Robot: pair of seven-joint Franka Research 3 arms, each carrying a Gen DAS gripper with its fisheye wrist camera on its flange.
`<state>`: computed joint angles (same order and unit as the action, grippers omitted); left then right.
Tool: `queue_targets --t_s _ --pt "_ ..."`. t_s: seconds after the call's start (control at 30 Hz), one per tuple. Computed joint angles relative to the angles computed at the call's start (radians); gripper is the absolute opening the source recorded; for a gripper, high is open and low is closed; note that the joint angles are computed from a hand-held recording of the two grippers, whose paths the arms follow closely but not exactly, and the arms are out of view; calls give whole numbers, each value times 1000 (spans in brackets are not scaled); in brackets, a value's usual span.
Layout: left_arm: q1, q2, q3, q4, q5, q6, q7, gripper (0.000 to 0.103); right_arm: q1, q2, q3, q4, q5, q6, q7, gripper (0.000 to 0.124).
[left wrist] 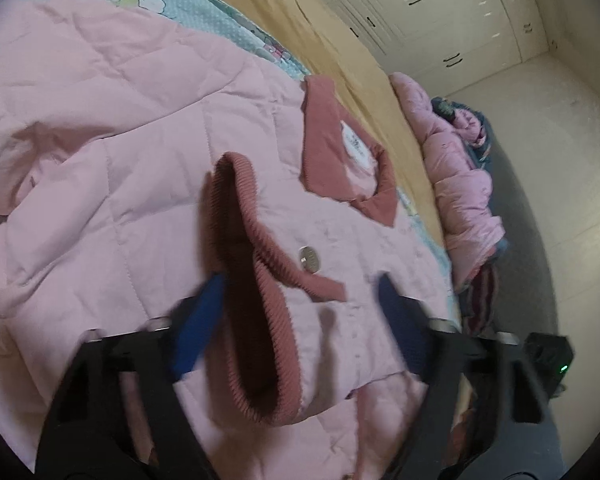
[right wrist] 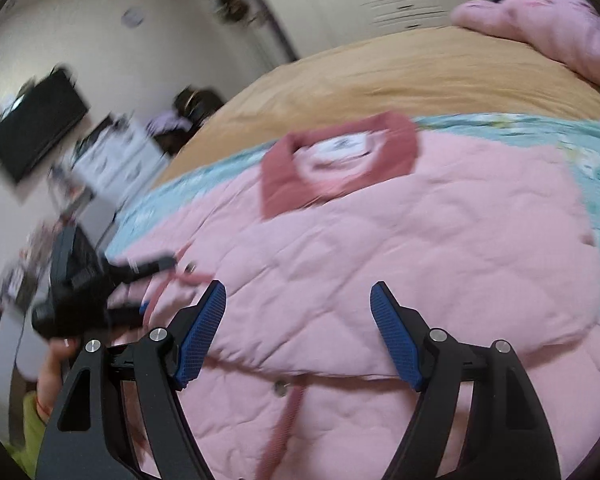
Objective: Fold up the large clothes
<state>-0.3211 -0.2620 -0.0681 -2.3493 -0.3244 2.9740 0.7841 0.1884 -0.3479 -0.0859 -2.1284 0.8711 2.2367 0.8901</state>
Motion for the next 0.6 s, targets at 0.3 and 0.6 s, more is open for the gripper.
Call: queue_targets --t_s 0.3,0.6 --pt "159 -31 -125 4 288 35 -168 7 -39 21 -31 0 84 104 79 74" --pt "419 -123 -300 65 716 19 -402 6 -62 31 -43 -1 135 247 84 74"
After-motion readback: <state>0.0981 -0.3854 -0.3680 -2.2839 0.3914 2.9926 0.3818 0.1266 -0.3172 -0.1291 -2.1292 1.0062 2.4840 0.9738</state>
